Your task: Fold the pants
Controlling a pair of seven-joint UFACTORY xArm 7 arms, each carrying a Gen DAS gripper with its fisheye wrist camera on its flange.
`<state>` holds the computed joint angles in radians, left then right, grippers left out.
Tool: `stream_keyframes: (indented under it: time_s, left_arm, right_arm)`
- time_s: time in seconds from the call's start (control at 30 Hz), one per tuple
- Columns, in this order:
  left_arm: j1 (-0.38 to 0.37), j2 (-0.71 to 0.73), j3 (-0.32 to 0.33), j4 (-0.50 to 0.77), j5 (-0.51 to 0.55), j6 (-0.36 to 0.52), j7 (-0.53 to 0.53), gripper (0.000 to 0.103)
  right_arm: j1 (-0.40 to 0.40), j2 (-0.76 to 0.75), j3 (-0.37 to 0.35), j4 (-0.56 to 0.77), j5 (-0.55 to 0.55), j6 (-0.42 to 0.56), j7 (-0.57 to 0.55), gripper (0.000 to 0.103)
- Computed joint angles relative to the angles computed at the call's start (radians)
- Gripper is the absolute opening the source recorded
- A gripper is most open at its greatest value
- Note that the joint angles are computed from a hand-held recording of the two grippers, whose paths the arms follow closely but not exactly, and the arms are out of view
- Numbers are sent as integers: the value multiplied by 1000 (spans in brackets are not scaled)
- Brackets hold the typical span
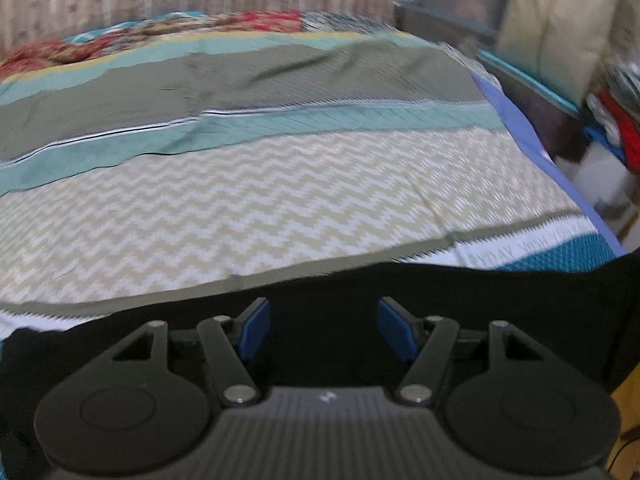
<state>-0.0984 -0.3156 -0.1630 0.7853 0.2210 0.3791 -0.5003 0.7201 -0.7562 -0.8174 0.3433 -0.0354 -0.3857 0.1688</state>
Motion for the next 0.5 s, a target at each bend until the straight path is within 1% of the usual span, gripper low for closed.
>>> stream_keyframes:
  time_s: [0.07, 0.13, 0.2, 0.27, 0.3, 0.33, 0.37, 0.4, 0.43, 0.5]
  left_arm:
    - [21, -61, 14, -47, 1, -2, -15, 61]
    - [43, -121, 29, -94, -7, 5, -23, 61]
    - [64, -183, 47, -143, -23, 15, -21, 62]
    - [86, -247, 64, -193, -37, 28, -13, 62]
    - [97, -279, 73, -220, -43, 34, -5, 62]
    - [108, -309, 83, -245, -51, 42, 4, 62]
    - [117, -336, 94, -266, -60, 51, 13, 62]
    - [126, -365, 104, -289, -71, 62, 22, 62]
    - [135, -395, 117, -311, -81, 70, 32, 62]
    - [159, -457, 138, -354, -96, 79, 54, 63]
  right_arm:
    - [40, 0, 38, 21, -18, 32, -8, 15]
    - [105, -8, 56, 42, -45, 81, -40, 15]
    - [208, -21, 46, 65, -59, 153, -87, 15]
    - [302, 11, 40, 84, -59, 208, -131, 15]
    - [349, 32, 33, 96, -59, 252, -157, 15]
    - [408, 51, 10, 115, -60, 320, -191, 15]
    - [466, 88, -11, 146, -54, 400, -221, 18]
    - [505, 126, -20, 168, -48, 476, -248, 22]
    - [522, 147, -20, 172, -49, 510, -280, 27]
    - [484, 150, 34, 156, -57, 501, -306, 35]
